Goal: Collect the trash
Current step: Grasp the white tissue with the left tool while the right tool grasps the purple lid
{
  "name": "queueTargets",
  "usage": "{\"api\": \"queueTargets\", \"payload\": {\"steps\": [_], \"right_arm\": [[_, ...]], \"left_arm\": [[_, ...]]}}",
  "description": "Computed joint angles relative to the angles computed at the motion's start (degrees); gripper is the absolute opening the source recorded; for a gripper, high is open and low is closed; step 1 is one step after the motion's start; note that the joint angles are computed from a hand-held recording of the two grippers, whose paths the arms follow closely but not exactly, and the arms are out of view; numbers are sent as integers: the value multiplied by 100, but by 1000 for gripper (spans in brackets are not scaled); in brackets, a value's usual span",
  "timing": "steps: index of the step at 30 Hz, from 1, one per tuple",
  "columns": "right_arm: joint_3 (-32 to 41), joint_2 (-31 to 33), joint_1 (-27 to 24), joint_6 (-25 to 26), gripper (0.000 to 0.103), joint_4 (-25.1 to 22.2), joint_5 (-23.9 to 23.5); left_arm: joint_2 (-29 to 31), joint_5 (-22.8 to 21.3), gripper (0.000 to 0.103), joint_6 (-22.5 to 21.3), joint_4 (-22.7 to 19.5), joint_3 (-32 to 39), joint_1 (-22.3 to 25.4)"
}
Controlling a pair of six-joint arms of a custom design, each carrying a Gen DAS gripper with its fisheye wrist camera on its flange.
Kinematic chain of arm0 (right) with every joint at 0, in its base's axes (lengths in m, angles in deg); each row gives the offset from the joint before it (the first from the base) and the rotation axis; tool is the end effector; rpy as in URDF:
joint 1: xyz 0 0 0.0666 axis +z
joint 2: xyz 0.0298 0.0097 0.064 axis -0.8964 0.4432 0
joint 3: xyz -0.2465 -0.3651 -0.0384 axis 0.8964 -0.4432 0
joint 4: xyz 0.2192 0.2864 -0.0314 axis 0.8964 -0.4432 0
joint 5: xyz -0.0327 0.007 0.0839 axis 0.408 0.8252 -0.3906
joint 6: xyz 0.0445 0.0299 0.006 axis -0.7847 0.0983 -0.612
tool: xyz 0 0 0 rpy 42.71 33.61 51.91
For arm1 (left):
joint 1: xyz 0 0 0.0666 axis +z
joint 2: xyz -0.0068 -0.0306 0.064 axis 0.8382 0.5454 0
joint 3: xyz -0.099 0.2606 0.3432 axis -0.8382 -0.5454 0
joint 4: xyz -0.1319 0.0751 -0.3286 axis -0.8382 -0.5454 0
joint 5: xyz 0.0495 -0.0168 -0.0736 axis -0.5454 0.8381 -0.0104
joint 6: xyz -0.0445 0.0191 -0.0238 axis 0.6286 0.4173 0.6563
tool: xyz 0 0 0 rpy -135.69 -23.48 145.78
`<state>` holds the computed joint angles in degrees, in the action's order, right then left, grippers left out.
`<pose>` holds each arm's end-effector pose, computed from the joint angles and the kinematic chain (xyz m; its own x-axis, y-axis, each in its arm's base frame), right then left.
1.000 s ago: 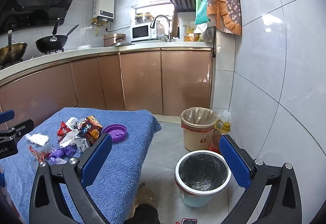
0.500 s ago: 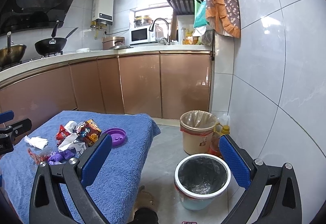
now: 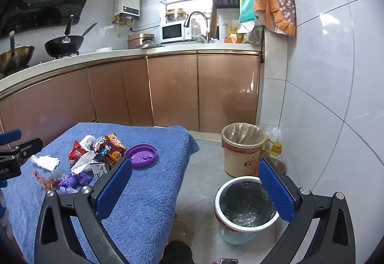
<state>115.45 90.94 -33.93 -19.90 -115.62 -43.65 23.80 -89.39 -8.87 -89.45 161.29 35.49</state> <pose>0.3711 0.2084 0.6411 -0.3912 -0.1221 -0.9122 -0.3969 0.9166 0.0476 0.2953 -0.0918 0.6386 -0.4924 -0.1366 -0.8596 -0.4077 0.9088 0.0891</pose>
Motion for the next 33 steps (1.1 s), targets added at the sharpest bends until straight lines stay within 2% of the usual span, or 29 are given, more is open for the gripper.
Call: {"api": "queueTargets", "payload": {"steps": [10, 13, 17, 19, 20, 23, 25, 26, 28, 30, 33], "right_arm": [[480, 552, 122, 162, 103, -261, -378], [691, 762, 155, 218, 103, -410, -599], [1149, 1201, 181, 340, 103, -694, -1148], [1494, 1504, 154, 332, 98, -951, -1556], [1699, 1679, 143, 325, 96, -1120, -1739], [2339, 2209, 111, 335, 82, -1626, -2216], [2861, 2612, 90, 386, 68, -2023, -2446], [3203, 2868, 72, 412, 65, -2293, -2534], [3824, 3304, 29, 410, 51, -2756, -2649], [4423, 3722, 8, 415, 44, -3168, -2694], [4973, 4089, -2, 486, 40, -3472, -2751]], "left_arm": [[45, 470, 93, -177, 149, -153, 641], [-5, 720, 93, -287, 176, -177, 1045], [-149, 1391, 93, -369, 78, -160, 1936], [-231, 1886, 92, -406, 53, -193, 2442], [-270, 2287, 92, -418, 20, -215, 2768], [-347, 3274, 92, -433, -47, -345, 3543], [-358, 3845, 92, -380, -92, -449, 4017], [-359, 4078, 92, -324, -113, -504, 4240], [-338, 4560, 91, -171, -125, -614, 4705], [-296, 4927, 90, 3, -111, -694, 4996], [-184, 5638, 88, 343, 6, -865, 5377]]}}
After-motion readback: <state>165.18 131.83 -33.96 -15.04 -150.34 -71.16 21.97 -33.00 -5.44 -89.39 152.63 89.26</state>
